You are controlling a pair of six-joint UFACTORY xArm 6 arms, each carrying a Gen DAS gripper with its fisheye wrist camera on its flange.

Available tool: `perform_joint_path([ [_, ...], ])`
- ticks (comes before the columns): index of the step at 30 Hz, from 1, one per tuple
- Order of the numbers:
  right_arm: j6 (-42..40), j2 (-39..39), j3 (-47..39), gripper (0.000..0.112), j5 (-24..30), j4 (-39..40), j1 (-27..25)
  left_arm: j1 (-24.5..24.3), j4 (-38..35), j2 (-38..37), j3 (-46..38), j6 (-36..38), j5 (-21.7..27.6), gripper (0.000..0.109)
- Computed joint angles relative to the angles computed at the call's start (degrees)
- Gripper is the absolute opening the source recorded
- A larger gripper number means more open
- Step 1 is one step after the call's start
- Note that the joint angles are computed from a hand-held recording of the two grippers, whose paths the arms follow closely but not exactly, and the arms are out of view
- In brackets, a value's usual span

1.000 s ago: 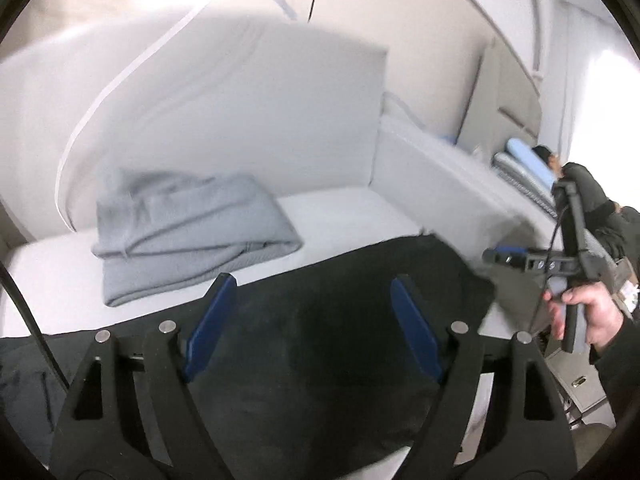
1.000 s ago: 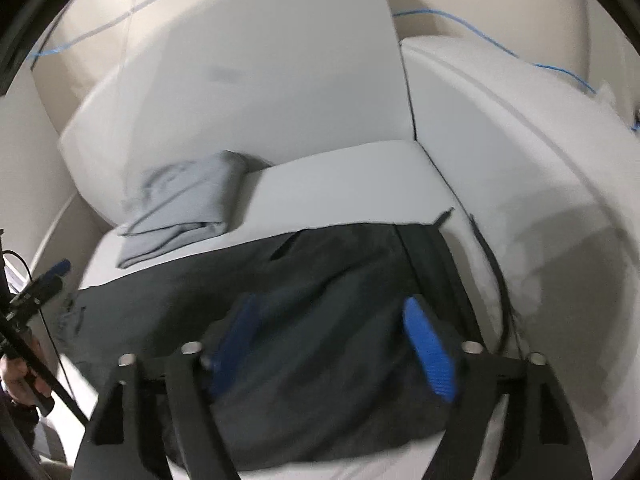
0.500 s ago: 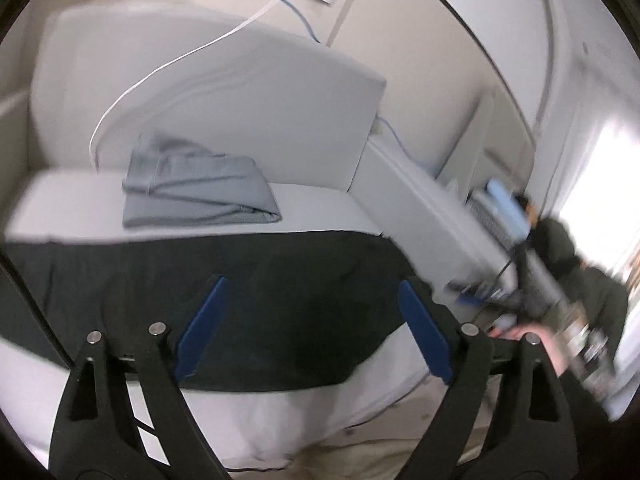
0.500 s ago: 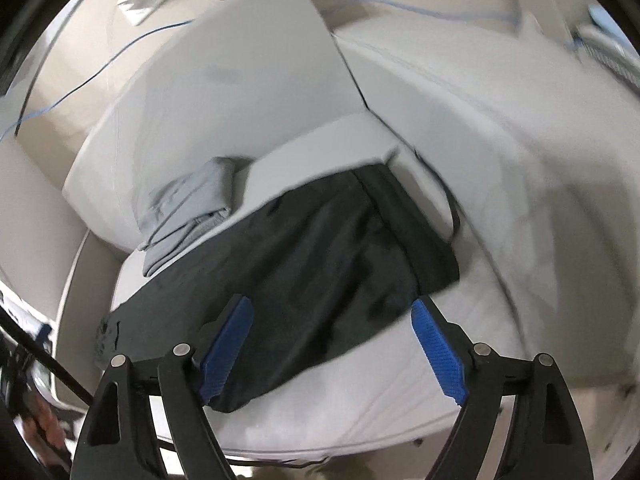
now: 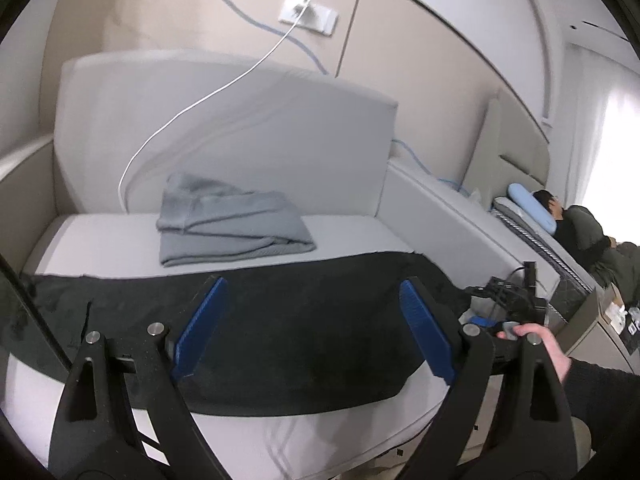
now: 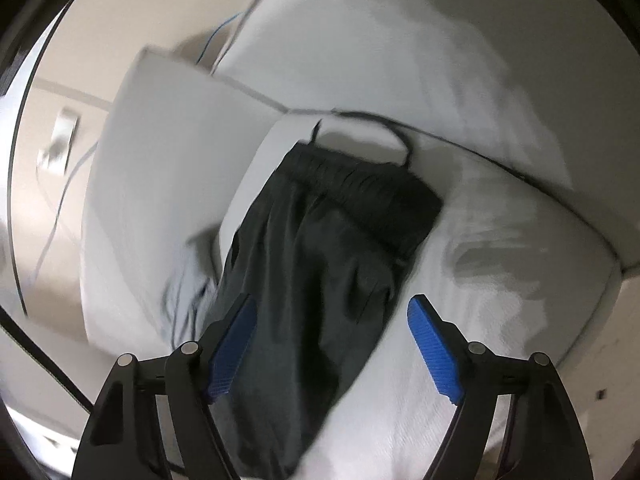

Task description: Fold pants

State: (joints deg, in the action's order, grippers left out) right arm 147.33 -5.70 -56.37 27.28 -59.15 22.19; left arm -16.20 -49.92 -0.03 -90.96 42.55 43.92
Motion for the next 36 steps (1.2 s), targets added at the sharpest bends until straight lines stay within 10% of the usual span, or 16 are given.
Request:
perform_joint_path([
  [15,17.06,2.69,0.20,0.072,4.28,-11.56,-3.55,0.87,9.35,4.54,-5.94,-6.47,4.66,0.087],
  [23,15.63,3.32,-0.46,0.028,7.16,-9.90,-3.39,4.41,7.13,8.96,-11.44,-12.33,8.58,0.086],
  [28,19.02,1.62,1.24,0.021,5.03,-13.48,-3.60,5.91,5.99,10.18,-13.28,-12.90,9.02,0.086],
  [36,-2.77,1.97,-6.00,0.019,11.21,-5.25,-0.34,6.74,4.40,10.46,-14.03,-12.50,8.95,0.087],
])
